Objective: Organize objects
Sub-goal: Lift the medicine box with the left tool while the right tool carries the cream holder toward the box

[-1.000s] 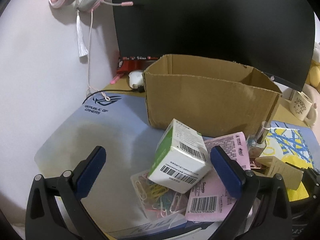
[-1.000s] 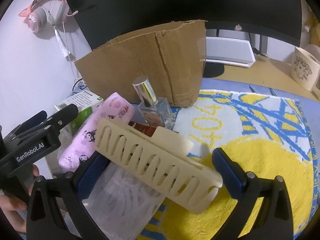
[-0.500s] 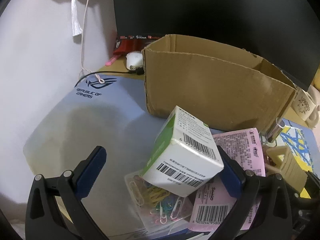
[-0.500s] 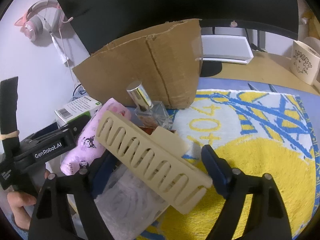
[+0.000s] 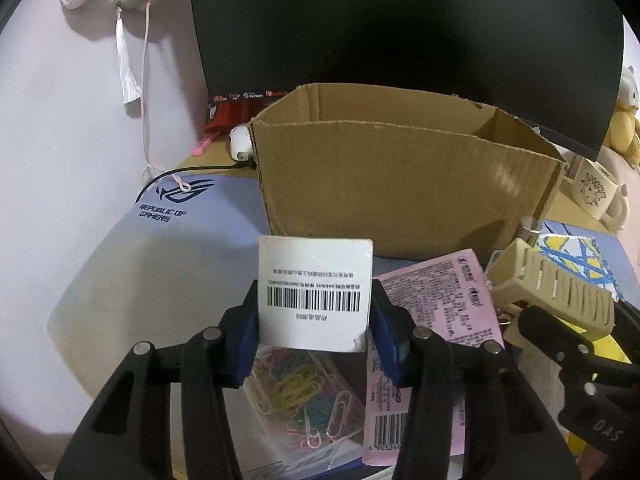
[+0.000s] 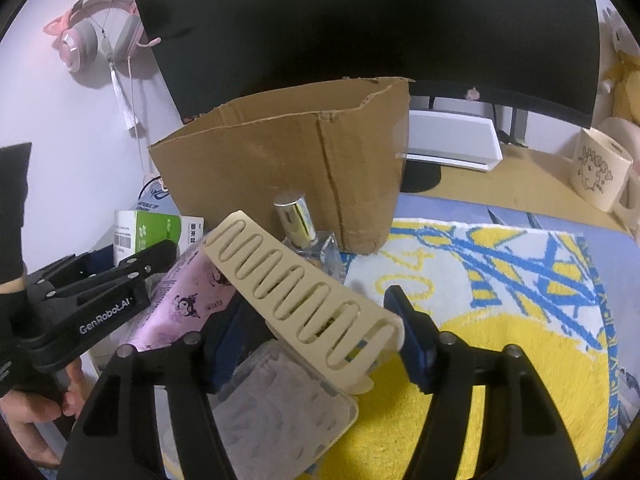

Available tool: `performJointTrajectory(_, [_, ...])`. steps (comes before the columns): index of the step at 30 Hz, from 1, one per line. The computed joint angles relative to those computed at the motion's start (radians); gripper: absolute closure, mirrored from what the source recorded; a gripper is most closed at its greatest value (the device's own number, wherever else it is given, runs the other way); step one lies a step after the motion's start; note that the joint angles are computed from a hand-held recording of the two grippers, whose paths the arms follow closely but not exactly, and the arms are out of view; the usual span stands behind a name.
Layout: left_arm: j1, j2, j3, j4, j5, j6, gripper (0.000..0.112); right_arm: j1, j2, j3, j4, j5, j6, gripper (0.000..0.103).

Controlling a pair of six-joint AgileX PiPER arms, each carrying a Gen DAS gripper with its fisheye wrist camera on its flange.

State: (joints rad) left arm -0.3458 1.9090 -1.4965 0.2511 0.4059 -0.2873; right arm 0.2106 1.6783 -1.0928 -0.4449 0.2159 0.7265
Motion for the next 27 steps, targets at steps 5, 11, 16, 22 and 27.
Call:
performJointTrajectory(5, [-0.006, -0.005, 0.006, 0.044, -0.007, -0.031, 0.064, 0.01, 0.011, -0.012, -0.064, 0.018, 0.054, 0.03])
performJointTrajectory(11, [-0.013, 0.001, 0.003, 0.105, -0.006, -0.078, 0.064, 0.042, 0.02, -0.02, -0.258, 0.055, 0.226, 0.019])
performJointTrajectory(16, [-0.012, 0.007, -0.008, 0.133, 0.012, -0.114, 0.064, 0.086, 0.028, -0.029, -0.423, 0.109, 0.345, 0.019])
performJointTrajectory(22, [0.001, -0.004, 0.012, 0.107, -0.012, -0.08, 0.065, 0.13, 0.042, -0.039, -0.523, 0.171, 0.407, 0.053])
performJointTrajectory(27, [-0.004, -0.018, 0.043, 0.23, -0.034, -0.175, 0.065, 0.169, 0.044, -0.039, -0.611, 0.204, 0.466, 0.068])
